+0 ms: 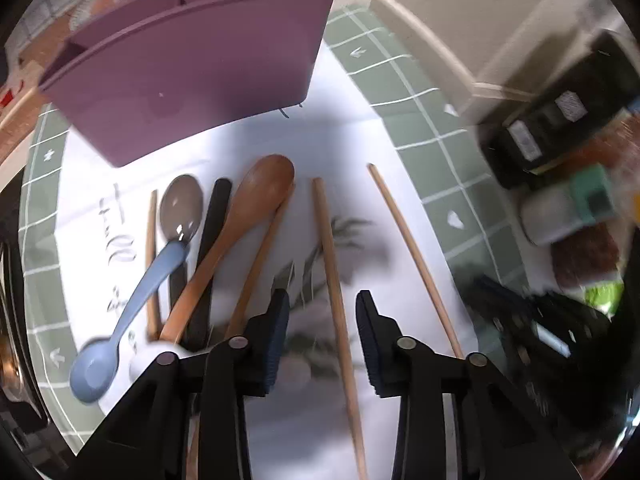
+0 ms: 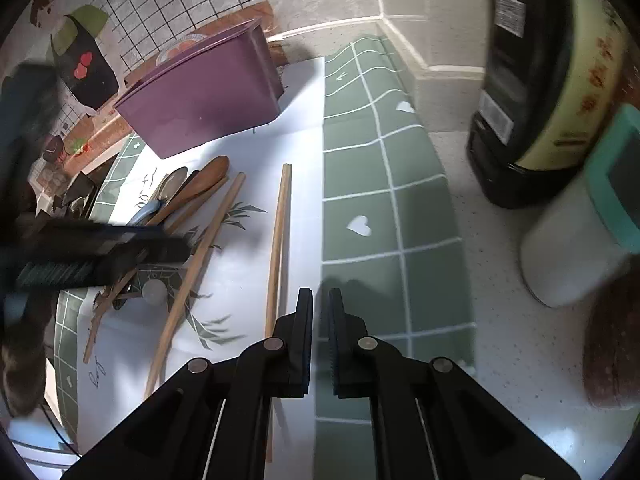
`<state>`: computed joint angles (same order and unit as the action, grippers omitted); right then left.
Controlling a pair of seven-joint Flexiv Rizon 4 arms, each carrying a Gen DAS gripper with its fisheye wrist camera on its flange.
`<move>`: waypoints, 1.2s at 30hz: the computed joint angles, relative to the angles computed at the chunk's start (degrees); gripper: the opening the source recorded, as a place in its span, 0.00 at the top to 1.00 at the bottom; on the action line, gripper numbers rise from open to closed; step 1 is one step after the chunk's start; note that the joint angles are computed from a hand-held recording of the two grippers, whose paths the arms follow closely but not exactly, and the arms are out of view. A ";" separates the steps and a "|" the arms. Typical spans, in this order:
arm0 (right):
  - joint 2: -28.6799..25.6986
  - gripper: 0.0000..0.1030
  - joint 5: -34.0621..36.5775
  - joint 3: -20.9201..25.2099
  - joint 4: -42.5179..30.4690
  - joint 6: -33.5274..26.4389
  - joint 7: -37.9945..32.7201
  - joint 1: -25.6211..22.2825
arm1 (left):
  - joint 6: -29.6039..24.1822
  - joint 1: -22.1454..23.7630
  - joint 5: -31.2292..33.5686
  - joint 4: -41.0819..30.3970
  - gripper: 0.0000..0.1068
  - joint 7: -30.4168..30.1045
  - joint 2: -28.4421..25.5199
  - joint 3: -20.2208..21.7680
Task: Organize utensils
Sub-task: 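Grasp a wooden chopstick with the right gripper while the left gripper grasps another chopstick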
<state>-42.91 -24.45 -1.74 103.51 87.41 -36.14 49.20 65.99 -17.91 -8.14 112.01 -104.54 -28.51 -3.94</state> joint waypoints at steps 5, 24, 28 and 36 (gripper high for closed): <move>1.26 0.92 -0.21 -3.73 2.90 2.58 0.84 2.69 | -7.69 -1.91 3.94 -7.52 0.69 -2.05 -3.90 2.60; 3.45 0.84 0.18 -10.73 6.63 3.18 3.29 7.56 | -8.02 -6.60 12.65 -13.27 0.90 -11.79 -7.20 4.38; 3.88 0.84 -0.71 -11.01 6.80 2.68 3.17 7.54 | 2.58 -4.51 8.73 -4.59 0.93 -13.26 -4.29 2.08; 2.89 0.78 -0.30 -6.13 4.19 2.96 0.41 2.90 | 22.45 -13.85 11.21 10.62 0.93 -26.29 4.65 12.96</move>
